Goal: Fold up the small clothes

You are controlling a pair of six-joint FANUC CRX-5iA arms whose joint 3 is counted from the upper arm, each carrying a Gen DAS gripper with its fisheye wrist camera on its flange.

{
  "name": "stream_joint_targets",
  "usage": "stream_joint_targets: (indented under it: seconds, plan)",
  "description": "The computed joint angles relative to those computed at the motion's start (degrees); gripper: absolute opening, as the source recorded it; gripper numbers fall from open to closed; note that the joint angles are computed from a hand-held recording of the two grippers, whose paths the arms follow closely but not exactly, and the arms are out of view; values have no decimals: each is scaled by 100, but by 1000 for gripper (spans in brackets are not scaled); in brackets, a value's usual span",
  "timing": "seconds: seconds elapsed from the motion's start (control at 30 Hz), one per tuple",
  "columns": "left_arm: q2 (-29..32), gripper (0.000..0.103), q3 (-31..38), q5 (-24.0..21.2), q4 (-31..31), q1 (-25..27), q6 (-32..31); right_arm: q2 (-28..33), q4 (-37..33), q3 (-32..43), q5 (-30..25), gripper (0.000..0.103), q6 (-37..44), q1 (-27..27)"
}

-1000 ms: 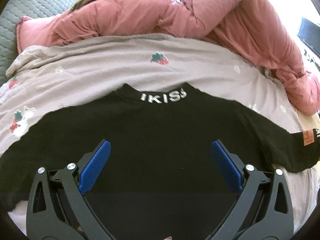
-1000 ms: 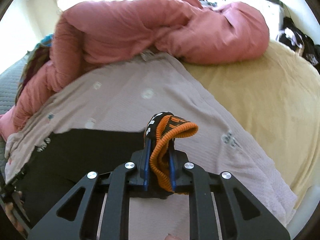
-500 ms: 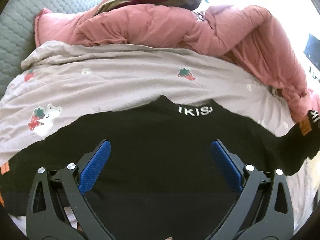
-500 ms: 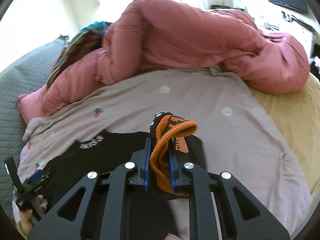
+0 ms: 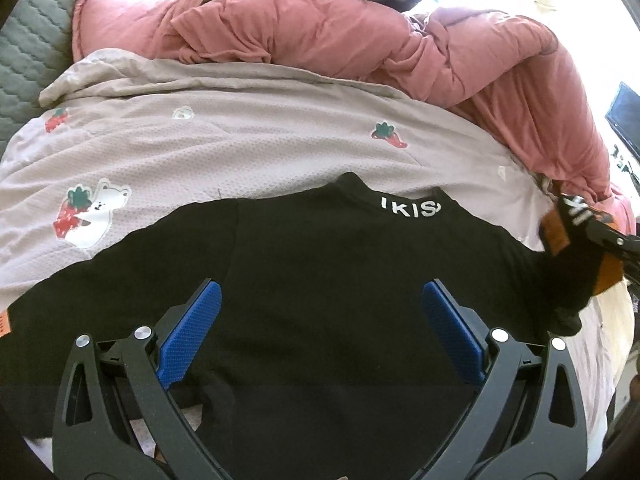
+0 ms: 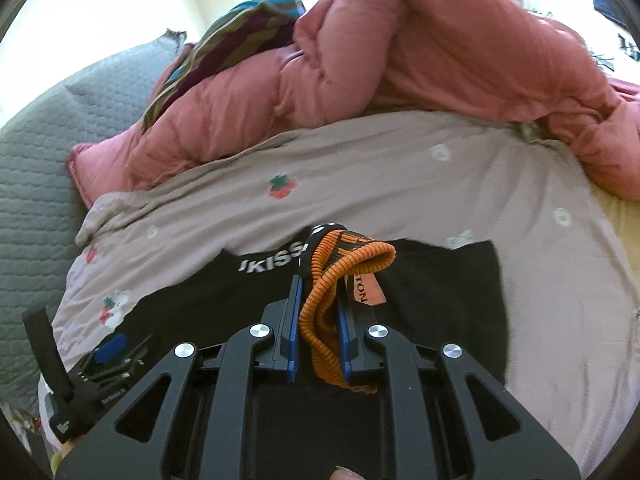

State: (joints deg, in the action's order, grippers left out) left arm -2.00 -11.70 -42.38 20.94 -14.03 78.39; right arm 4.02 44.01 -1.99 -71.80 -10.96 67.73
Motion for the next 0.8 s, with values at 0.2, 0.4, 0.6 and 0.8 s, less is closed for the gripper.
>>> stream_joint_targets:
  seconds: [0.2, 0.4, 0.6, 0.8]
  plan:
    - [15, 95, -127, -64, 372, 118, -296, 194, -192, 119, 501, 15, 182, -94]
    - [-108, 95, -399, 34, 840, 384, -540, 436, -433, 328, 1010, 21, 474, -164]
    - [-79, 95, -586, -3, 1403, 479, -908, 440, -338, 297, 1154, 39, 572, -130]
    - [-79, 95, -877, 74, 2167, 533, -1452, 322, -237, 160, 843, 44, 487, -68]
